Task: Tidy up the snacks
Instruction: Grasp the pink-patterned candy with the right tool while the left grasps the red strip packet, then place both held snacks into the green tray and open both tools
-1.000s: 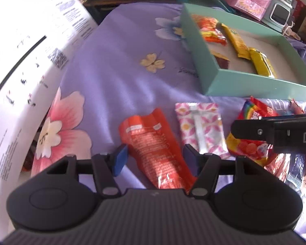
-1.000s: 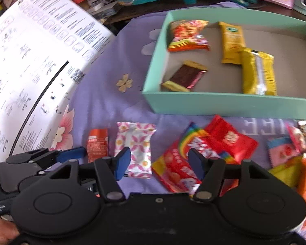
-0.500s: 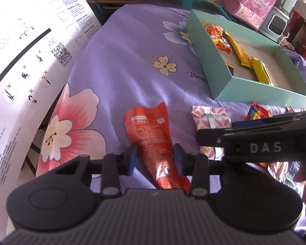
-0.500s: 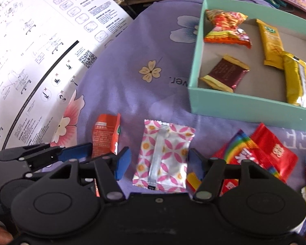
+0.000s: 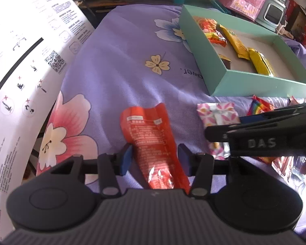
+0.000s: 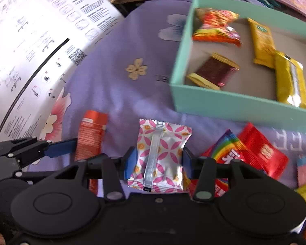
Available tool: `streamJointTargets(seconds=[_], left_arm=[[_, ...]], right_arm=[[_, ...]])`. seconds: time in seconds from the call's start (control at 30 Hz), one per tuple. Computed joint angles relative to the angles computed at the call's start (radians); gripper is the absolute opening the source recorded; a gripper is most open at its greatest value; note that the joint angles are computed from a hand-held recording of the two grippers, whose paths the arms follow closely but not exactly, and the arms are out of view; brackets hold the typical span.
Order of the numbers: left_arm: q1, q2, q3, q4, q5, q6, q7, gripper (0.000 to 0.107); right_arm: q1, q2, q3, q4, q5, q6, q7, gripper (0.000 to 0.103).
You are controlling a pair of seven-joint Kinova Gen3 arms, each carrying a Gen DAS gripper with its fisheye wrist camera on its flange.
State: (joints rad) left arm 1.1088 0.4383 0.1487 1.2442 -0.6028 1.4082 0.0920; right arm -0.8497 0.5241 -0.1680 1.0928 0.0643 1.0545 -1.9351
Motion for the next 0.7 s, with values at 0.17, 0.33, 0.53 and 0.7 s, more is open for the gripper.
streamJointTargets(seconds=[0.17, 0.33, 0.53, 0.7], left_arm=[[0.013, 0.052, -0.008, -0.081, -0.012, 0.053, -0.075, 0.038], [0.018, 0.060, -0.026, -0.126, 0.015, 0.077, -0.080, 0.027], [0.032, 0.056, -0.039, -0.164, 0.021, 0.095, -0.061, 0.027], [0.058, 0.083, -0.052, -0.271, -0.008, 0.171, -0.101, 0.027]], right_arm=[[0.027, -0.031, -0.007, 0.064, -0.023, -0.051, -0.004, 0.047], [0.073, -0.086, -0.026, 0.131, -0.064, -0.093, 0.006, 0.046], [0.124, -0.155, -0.036, 0.204, -0.106, -0.133, 0.006, 0.046], [0.181, -0.219, -0.050, 0.268, -0.153, -0.174, 0.030, 0.046]])
